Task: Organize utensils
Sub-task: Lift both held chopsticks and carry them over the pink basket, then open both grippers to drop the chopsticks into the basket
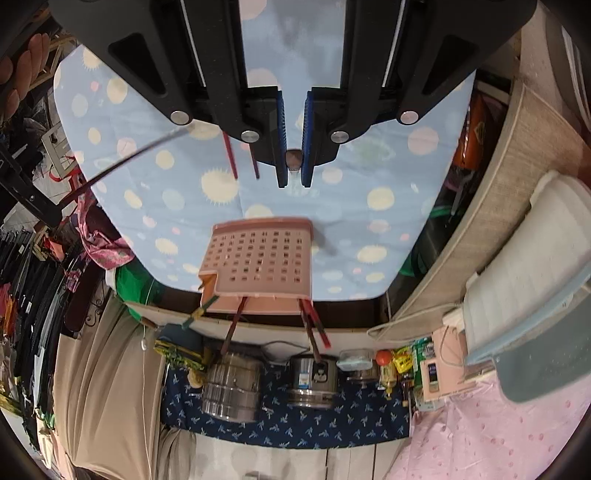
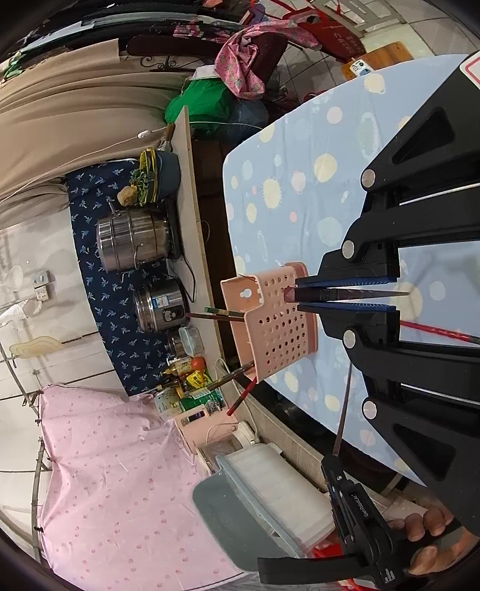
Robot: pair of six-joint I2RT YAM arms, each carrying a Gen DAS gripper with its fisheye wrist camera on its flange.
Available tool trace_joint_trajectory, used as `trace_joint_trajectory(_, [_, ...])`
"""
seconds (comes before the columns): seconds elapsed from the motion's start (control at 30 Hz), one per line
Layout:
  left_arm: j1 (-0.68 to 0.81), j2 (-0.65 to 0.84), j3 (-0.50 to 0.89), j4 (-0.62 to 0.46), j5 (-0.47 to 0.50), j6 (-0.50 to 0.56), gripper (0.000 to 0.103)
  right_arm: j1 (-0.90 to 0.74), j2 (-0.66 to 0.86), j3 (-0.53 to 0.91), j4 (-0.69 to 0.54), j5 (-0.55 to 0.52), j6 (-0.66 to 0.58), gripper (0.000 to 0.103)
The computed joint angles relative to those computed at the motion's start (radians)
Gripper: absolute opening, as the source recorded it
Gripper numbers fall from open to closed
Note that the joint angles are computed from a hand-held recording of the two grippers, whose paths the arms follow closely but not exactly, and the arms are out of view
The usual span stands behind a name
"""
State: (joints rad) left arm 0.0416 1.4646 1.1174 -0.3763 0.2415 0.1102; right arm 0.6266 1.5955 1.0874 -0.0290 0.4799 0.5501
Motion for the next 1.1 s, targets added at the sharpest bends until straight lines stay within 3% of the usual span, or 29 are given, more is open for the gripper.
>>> trace_joint_trajectory(0.57, [-0.049,0.184,0.440,-0.067,-0.021,-0.051,0.007,-0.118,0.139,0.364,-0.022,-0.145,-0.128,0.007])
trace_joint_trajectory(0.8, [-0.064,0.328,0.739,-0.111,-0.039,-0.103,0.007,-0.152,0.282,0.635,-0.056,-0.159,-0.182,0.007])
trace_joint_trajectory(1.1, [-0.093,0.516,1.024,-0.125,-0.090,-0.134,0.007,-0.202,0.538,1.027,-0.159,-0.206,-0.175,0.007])
